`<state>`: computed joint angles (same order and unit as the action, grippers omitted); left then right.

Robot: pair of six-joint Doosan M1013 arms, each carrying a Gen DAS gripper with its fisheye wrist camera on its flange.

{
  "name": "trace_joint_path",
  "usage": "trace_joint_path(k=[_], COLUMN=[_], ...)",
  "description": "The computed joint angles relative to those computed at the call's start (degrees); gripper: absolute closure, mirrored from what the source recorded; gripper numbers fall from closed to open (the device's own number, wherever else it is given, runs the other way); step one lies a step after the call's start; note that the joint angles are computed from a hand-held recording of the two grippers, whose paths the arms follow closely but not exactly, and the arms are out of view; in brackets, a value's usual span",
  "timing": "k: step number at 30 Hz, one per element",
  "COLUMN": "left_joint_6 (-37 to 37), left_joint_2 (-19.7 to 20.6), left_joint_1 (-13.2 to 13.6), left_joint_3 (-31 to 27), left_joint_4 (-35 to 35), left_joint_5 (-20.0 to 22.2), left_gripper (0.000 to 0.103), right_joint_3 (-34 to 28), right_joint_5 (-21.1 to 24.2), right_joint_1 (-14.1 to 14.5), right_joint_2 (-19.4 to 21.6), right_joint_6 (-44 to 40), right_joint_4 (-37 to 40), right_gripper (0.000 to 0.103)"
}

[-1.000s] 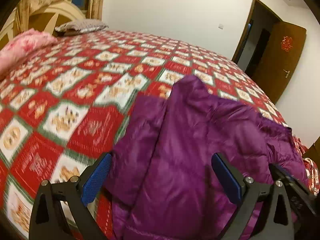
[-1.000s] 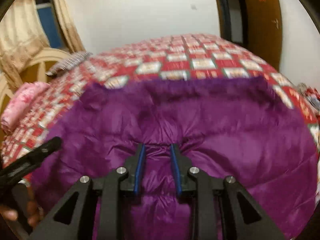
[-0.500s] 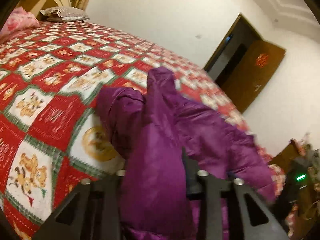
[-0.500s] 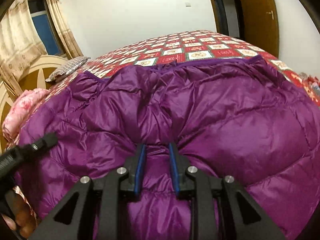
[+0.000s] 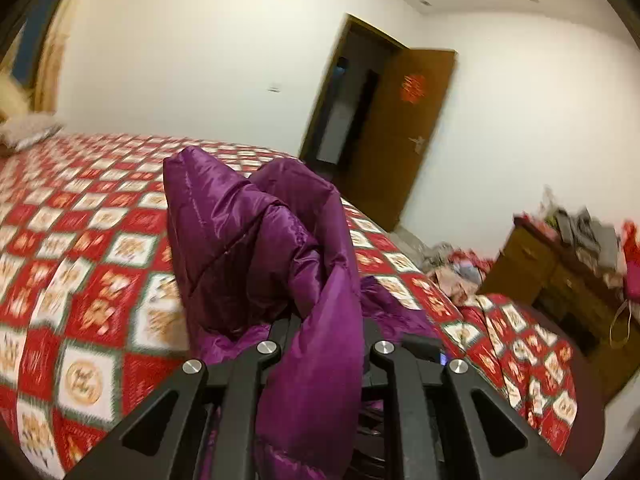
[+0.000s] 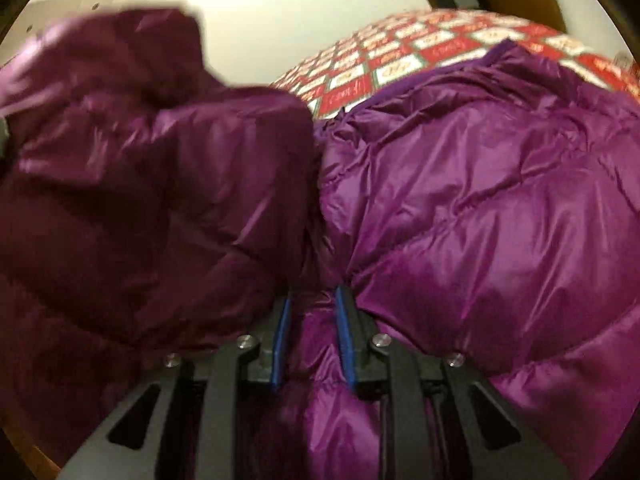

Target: Fold large clothes

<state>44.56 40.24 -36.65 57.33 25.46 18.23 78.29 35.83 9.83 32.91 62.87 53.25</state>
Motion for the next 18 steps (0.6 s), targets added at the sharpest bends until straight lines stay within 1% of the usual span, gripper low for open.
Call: trace_joint_path(k=[2,3,4,7,10,13,15,17,18], left_joint_6=[8.4,11.7,14.9,22.0,28.7,32.7,34.6,36.8,38.1], left_joint_2=[1.9,2.8,3.6,5.6,8.8,11.9,13.7,15.9,17.0], left_joint_1=[-0.7,-1.1,-1.4,-2.2,-3.2,-3.7,-4.0,-4.1,-4.1], left_joint_3=[-3.9,-5.7,-7.1,-10.4,-15.2,-19.8,-22.5,-26.1,-27.6], left_joint_4=[-4.4,-6.2,-8.4,-13.7,-18.9,-22.7,-24.8,-27.3,-28.9], left_joint_5=[2.2,3.4,4.4,6.7,10.5,14.2,16.4,19.7,21.0], left_gripper=[0.088,0.088,0.088,0.088,0.088,0.088,0.088,0.088,0.088], right_joint_3=[0.5,2.0,3.4,6.7,9.9,11.9,12.8,13.4,13.8], right_joint_5=[1.8,1.0,-0.2,-3.3,-7.3,-10.4,-11.1,-11.4,-11.6], right_joint_1=[-1.1,-2.0,-2.7,-5.0,-7.3,-9.0,-9.8,-10.5,-10.8], right_joint_2=[-0.6,-1.8,-2.8,-5.5,-8.0,-9.7,-10.3,-10.8,-11.1], right_joint_6=[-1.7,-4.4,-6.5,-8.8,-8.1,-4.5,-2.4,-1.3,-0.8], right_joint_4=[3.1,6.3,8.8,12.3,12.0,7.8,6.5,6.3,5.9], right_gripper=[0.080,0.078,0.074,0.073,0.073,0.072,0.072,0.071,0.067])
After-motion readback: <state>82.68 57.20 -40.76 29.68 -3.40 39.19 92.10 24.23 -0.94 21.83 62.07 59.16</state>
